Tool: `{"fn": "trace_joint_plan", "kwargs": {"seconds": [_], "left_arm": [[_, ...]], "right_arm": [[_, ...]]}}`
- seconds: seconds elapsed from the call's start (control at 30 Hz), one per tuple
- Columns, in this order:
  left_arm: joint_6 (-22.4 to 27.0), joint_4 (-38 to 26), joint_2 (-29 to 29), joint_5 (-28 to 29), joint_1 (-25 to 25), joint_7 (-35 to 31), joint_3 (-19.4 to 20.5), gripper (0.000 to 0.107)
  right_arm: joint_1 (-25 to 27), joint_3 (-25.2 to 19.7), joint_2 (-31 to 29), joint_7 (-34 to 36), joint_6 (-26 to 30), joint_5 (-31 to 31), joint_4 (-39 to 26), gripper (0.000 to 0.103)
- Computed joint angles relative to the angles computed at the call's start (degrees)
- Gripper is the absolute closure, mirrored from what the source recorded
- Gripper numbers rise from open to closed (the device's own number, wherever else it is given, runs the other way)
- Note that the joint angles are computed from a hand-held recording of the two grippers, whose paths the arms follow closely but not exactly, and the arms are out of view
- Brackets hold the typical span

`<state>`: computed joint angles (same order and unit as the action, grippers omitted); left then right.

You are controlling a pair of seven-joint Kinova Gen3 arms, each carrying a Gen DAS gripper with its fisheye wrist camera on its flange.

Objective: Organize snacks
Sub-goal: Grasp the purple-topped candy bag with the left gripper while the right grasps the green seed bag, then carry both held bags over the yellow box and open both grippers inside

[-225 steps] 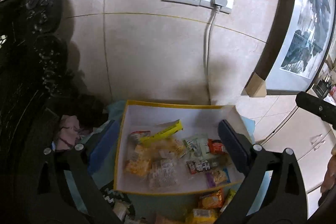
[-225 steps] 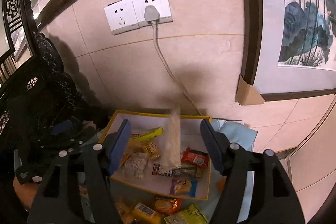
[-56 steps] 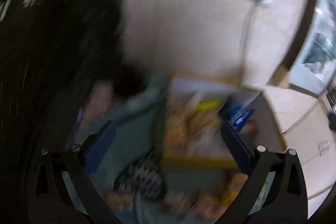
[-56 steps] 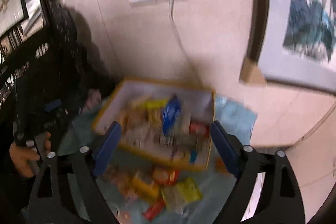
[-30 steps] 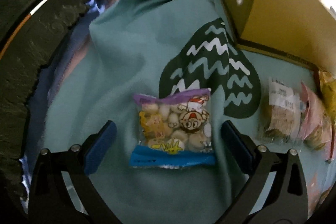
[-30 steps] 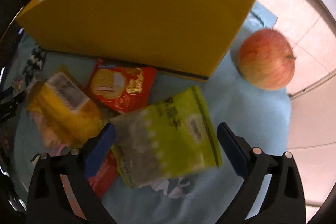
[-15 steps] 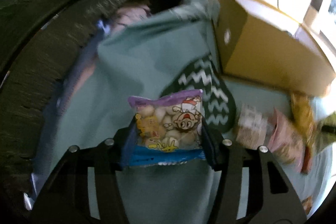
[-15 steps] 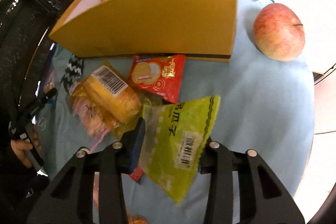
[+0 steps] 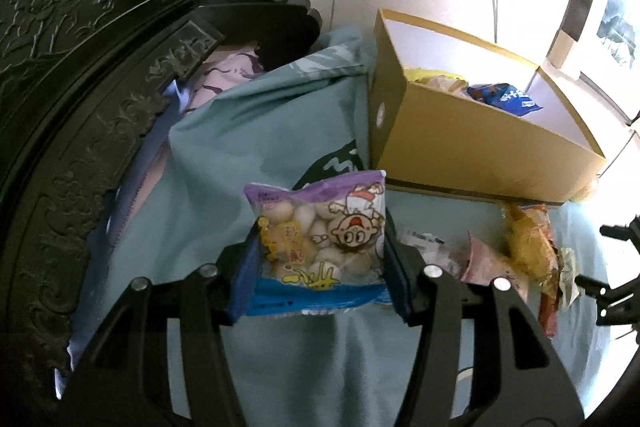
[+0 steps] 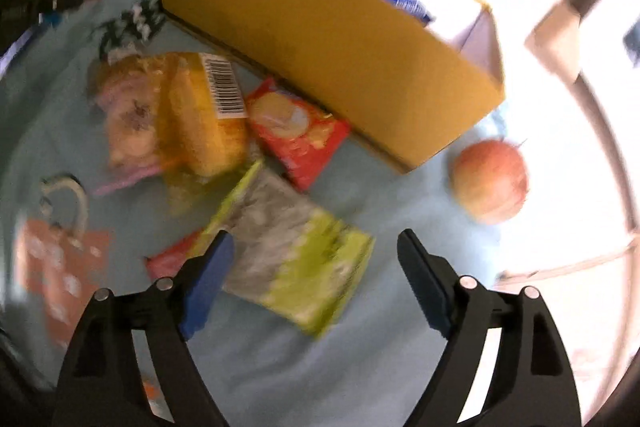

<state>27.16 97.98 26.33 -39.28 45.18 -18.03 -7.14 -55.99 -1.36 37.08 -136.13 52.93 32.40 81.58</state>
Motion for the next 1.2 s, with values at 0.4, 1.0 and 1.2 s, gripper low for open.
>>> {"fn": "trace_joint_plan", "kwargs": {"seconds": [0.4,1.0,1.2], "left_arm": [[-0.22,-0.87,1.00,5.61,-2.27,-6.40,2.79,0.052],[-3.11,-1.14,0.86,10.29,-1.99,-10.10,1.82,0.051],[-2.52,-1.75,0.91,11.97,-2.29,-12.11,2.63,0.051]], "right_arm": [[14.01,-18.43,4.11,27.53,4.87,2.29,-4.13,0.011],[28.11,-16.21,-2.45,18.77,-14.60,-30.10,7.30,0.044],[24.89,-15.75,-3.12,16.81,-16.86,-30.10,9.61,0.030]]}}
